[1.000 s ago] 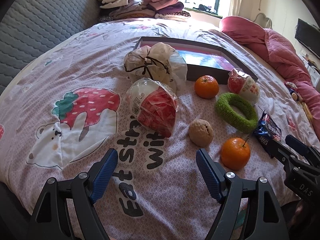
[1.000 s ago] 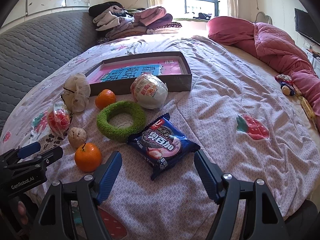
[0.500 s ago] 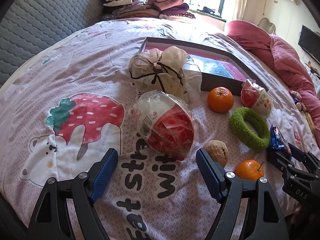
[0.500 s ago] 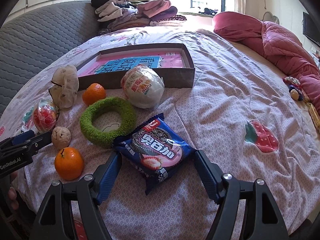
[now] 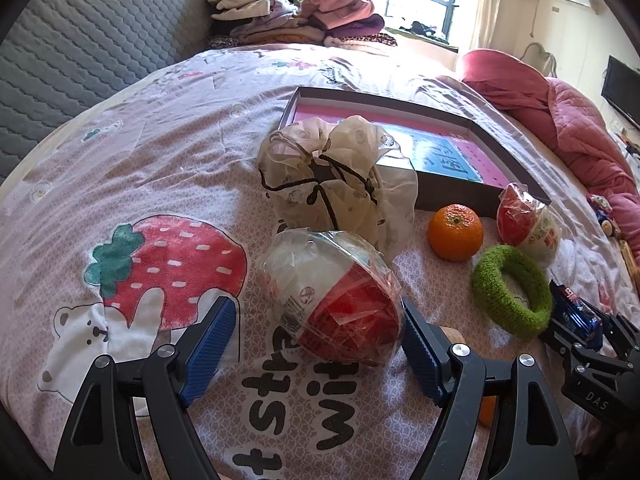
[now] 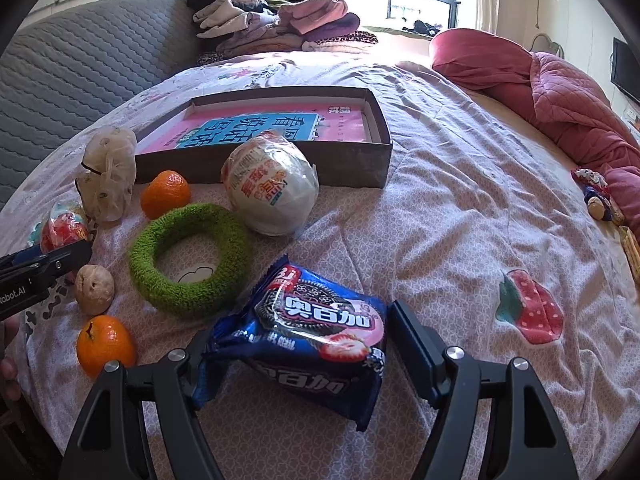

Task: Organize objects
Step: 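Close the left tool on the wrapped ball while the right tool grips the Oreo packet, then lift and carry the wrapped ball with the left tool while the right tool carries the packet to the tray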

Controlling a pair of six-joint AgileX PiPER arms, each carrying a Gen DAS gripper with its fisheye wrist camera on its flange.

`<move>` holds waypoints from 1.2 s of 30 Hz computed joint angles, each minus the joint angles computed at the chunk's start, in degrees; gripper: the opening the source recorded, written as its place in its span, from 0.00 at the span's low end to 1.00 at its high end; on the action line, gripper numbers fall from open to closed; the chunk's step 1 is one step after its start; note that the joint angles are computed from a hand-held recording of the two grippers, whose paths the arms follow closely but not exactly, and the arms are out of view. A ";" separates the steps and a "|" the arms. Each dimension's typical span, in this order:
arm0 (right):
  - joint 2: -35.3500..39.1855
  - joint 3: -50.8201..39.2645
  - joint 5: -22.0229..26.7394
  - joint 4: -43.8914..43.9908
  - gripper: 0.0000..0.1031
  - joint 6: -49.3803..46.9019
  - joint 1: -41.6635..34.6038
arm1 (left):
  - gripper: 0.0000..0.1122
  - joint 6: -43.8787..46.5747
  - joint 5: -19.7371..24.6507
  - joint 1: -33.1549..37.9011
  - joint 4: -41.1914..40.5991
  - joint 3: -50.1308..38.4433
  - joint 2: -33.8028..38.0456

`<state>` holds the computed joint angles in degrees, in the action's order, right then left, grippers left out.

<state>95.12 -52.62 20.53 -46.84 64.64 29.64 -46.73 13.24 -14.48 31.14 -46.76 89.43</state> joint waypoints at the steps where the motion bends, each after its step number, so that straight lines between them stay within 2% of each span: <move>1: -0.14 0.20 -0.03 0.08 0.70 0.08 -0.12 | 0.72 -0.44 0.02 -0.03 0.43 -0.16 0.21; 6: -0.93 1.41 -0.79 -1.58 0.66 2.42 -0.45 | 0.71 4.24 -0.89 0.98 -4.29 -1.30 1.74; 9: -1.16 1.86 -0.81 -3.15 0.64 4.10 -0.17 | 0.58 10.22 -2.05 1.49 -9.70 -1.15 2.08; 10: -1.28 2.07 -1.08 -3.65 0.63 4.73 -0.22 | 0.53 8.59 -2.03 1.14 -7.79 -1.06 2.13; 12: -1.54 2.41 -1.44 -4.02 0.61 5.05 -0.32 | 0.53 5.29 -2.19 0.53 -3.85 -0.67 2.09; 18: -2.77 3.86 -3.19 -6.30 0.59 7.94 -1.16 | 0.52 6.75 -4.68 0.62 -4.80 1.30 0.69; 21: -3.43 4.45 -3.91 -7.95 0.59 10.09 -1.67 | 0.52 2.52 -5.28 0.17 -0.31 2.33 -0.53; 25: -4.22 4.95 -4.07 -9.84 0.58 12.20 -1.73 | 0.52 -10.83 -5.37 -0.88 13.40 3.67 -2.68; 33: -5.87 5.37 -4.10 -11.24 0.58 13.70 -0.93 | 0.52 -19.07 -3.76 -2.81 21.59 5.24 -5.72; 36: -6.28 5.05 -3.34 -10.78 0.58 12.93 0.30 | 0.52 -18.49 -3.17 -3.20 20.96 5.41 -6.62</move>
<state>88.85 -47.58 17.19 -57.62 77.57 29.95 -65.22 10.07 -17.68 52.10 -41.35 82.82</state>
